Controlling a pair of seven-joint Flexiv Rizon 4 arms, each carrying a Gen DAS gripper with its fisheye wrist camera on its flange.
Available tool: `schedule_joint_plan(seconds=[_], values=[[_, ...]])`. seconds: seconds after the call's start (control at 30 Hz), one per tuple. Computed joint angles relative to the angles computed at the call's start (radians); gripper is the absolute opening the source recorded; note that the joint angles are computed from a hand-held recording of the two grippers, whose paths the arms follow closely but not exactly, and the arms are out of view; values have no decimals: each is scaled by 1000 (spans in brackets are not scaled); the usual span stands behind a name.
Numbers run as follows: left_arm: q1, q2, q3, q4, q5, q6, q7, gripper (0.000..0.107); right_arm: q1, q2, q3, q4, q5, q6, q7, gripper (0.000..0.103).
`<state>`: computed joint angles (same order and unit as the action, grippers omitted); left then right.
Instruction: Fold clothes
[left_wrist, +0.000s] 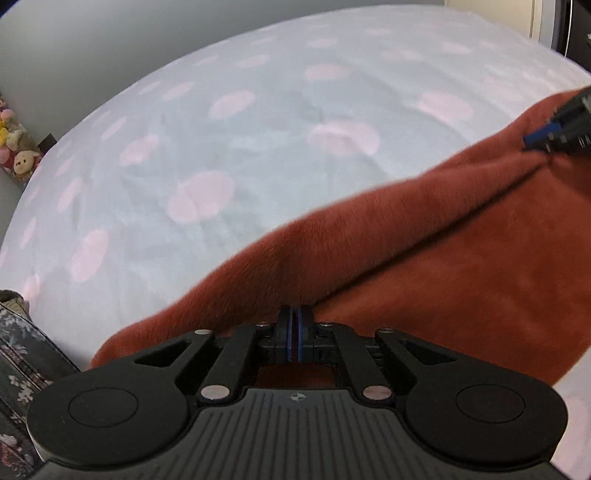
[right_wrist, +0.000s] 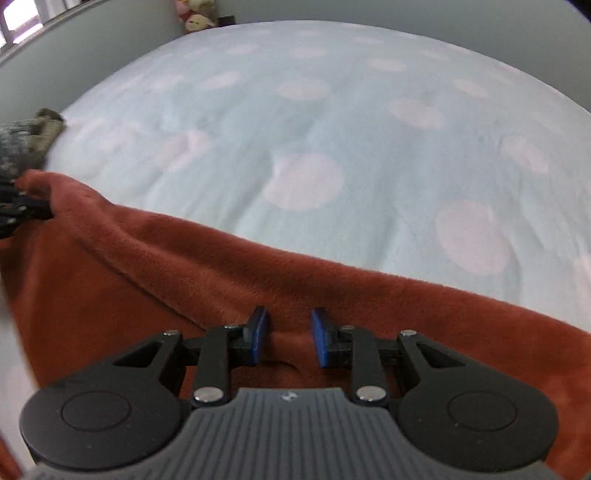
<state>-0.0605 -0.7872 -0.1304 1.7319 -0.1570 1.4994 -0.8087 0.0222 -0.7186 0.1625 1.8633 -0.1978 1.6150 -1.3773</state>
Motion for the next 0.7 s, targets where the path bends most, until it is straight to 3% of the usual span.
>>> schedule_joint_plan(seconds=[0.13,0.23,0.33,0.37,0.53,0.7], values=[[11,7,-9,4,-6,-9,3,1,85,-58,-98,-55,16,62,58,27],[-5,15,5,3,-7,-12,-12,1,198,-91,-232,-84,29,107,110,26],[36,35,-59,26,-25,-5,-1,1,230,-109,-274,-119,42,96,162,27],[64,42,-99,39,-36,0,11,1,219,-107,-262,-126,41,94,173,27],[192,50,-313,59,-122,-33,80,1,39,-62,-53,-111,12,116,166,28],[153,8,-363,22,-165,-70,147,1,-84,-21,131,-21,-84,136,87,14]])
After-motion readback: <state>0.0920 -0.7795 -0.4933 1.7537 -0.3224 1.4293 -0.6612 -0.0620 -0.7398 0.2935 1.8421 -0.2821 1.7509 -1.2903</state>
